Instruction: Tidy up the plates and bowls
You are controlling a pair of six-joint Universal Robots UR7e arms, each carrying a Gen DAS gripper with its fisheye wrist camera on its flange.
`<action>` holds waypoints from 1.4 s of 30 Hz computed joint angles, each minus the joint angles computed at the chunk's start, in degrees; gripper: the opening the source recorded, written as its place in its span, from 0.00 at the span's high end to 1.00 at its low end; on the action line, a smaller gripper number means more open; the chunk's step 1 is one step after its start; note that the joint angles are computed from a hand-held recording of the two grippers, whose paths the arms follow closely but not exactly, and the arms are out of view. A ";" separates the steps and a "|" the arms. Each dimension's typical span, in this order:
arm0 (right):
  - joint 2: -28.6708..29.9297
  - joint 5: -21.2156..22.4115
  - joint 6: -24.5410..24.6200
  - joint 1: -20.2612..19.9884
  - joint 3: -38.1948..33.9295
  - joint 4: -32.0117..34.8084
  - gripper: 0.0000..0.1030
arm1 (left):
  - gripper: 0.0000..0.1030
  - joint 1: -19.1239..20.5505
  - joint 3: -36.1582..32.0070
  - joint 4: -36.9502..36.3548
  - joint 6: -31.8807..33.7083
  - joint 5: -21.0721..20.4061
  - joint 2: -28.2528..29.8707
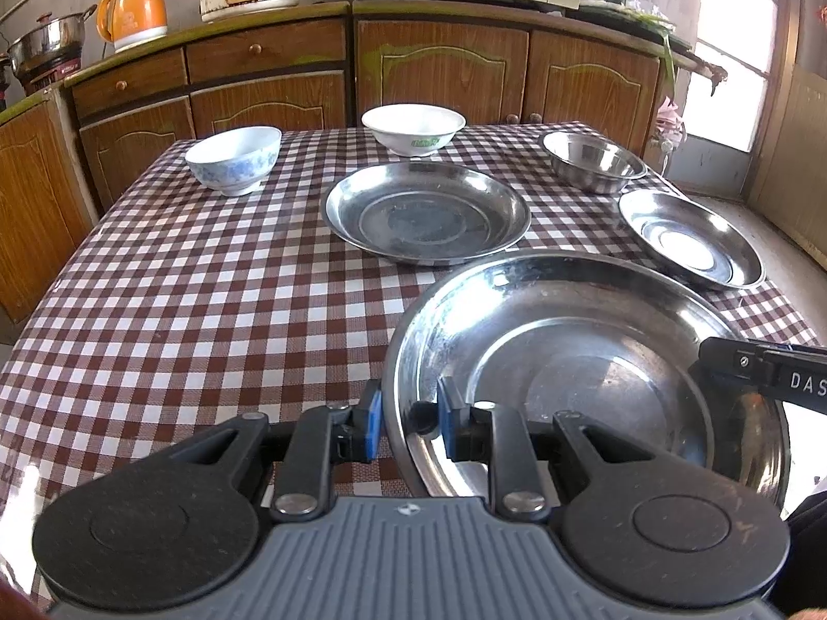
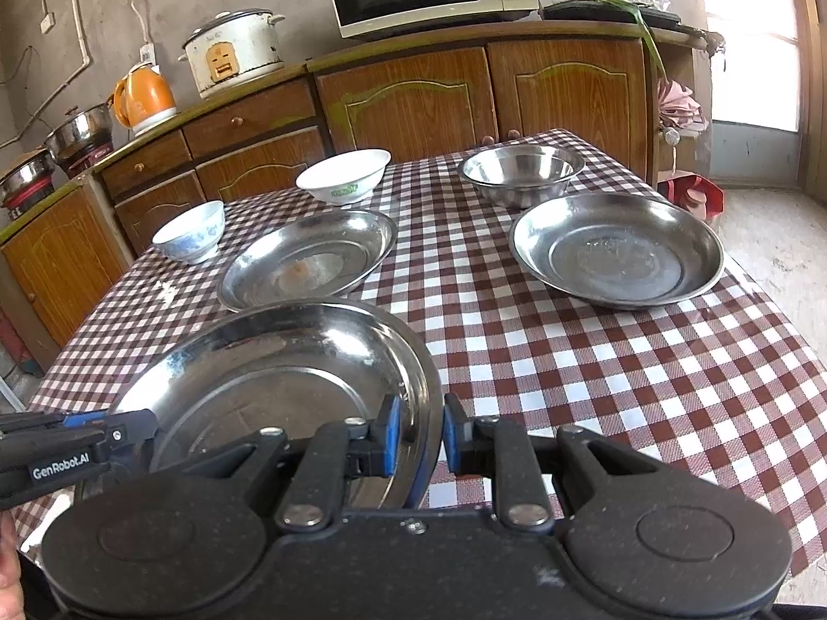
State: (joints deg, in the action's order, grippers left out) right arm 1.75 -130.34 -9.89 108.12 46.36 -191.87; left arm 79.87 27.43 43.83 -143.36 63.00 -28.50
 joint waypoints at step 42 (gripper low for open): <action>7.03 -0.05 -0.54 -1.98 -13.35 10.60 0.77 | 0.77 1.41 -22.39 10.34 0.49 -2.39 12.60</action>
